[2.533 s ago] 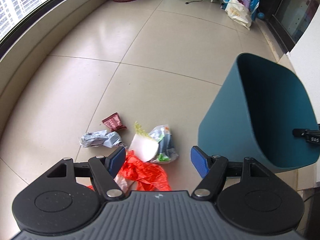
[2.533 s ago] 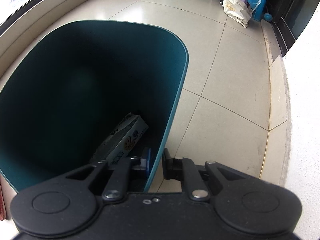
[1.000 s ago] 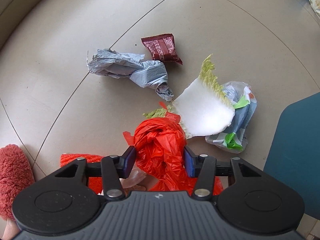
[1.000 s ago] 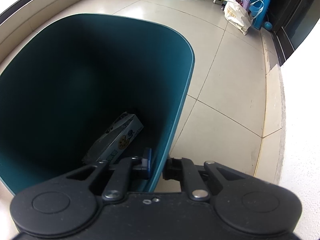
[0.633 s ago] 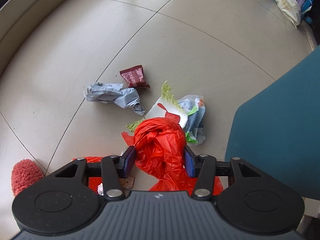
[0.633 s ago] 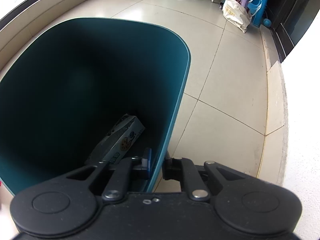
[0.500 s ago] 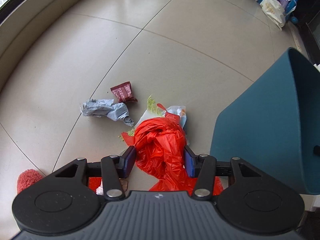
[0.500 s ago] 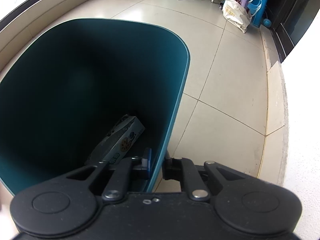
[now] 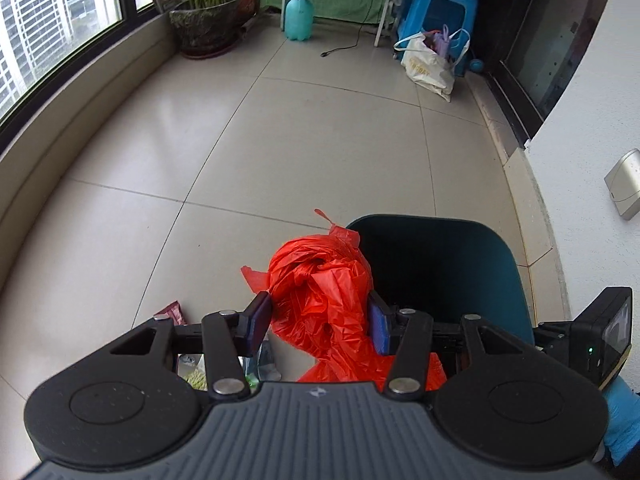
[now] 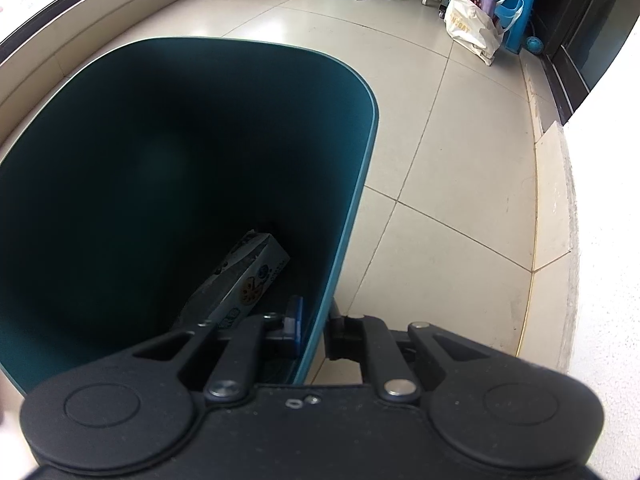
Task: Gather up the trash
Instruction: 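Carry the red plastic bag into the teal bin with the left tool and release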
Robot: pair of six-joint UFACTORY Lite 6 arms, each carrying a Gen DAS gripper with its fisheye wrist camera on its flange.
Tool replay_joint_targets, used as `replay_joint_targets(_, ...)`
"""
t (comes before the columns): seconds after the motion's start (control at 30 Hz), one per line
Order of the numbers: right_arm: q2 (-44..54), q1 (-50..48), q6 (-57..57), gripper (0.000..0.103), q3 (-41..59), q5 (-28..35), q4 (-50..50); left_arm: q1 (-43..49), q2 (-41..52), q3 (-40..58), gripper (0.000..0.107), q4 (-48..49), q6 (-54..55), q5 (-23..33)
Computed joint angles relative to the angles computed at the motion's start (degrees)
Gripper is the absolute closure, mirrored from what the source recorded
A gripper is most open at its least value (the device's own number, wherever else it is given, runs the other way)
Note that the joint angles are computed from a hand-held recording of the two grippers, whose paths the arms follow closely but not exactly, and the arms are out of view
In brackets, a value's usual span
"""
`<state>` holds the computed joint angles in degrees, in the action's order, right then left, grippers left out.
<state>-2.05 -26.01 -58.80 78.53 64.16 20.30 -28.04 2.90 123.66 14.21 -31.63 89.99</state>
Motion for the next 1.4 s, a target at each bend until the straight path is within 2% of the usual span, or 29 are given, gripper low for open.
replay_joint_targets(0.2,0.27,-0.91,-1.04,0.094,0.37,0.95,0.88,-6.14,14.5,10.31,0.058,2.52,-0.83,-2.53)
replay_joint_targets(0.33,1.04,-1.88,-1.94,0.093,1.22,1.9,1.62,-7.6,18.65,6.33,0.058,1.5,-1.12,-7.75)
replay_joint_targets(0.53,1.65,-4.23,-6.04,0.092,1.81,3.82,3.25,-8.63,22.91,-1.48,0.058,-0.13,-1.76,-12.62)
replay_joint_targets(0.8,4.18,-6.61,-9.98,0.09,5.29,9.26,3.96,-9.63,20.09,-15.71,0.058,-2.33,-4.12,-19.2)
replay_joint_targets(1.13,6.64,-6.44,-10.5,0.09,7.82,9.83,3.73,-6.93,20.02,-23.34,0.057,-8.63,-2.45,-21.73)
replay_joint_targets(1.4,6.45,-5.92,-10.05,0.09,7.18,9.19,3.53,-4.65,19.34,-23.94,0.053,-11.64,0.55,-22.09)
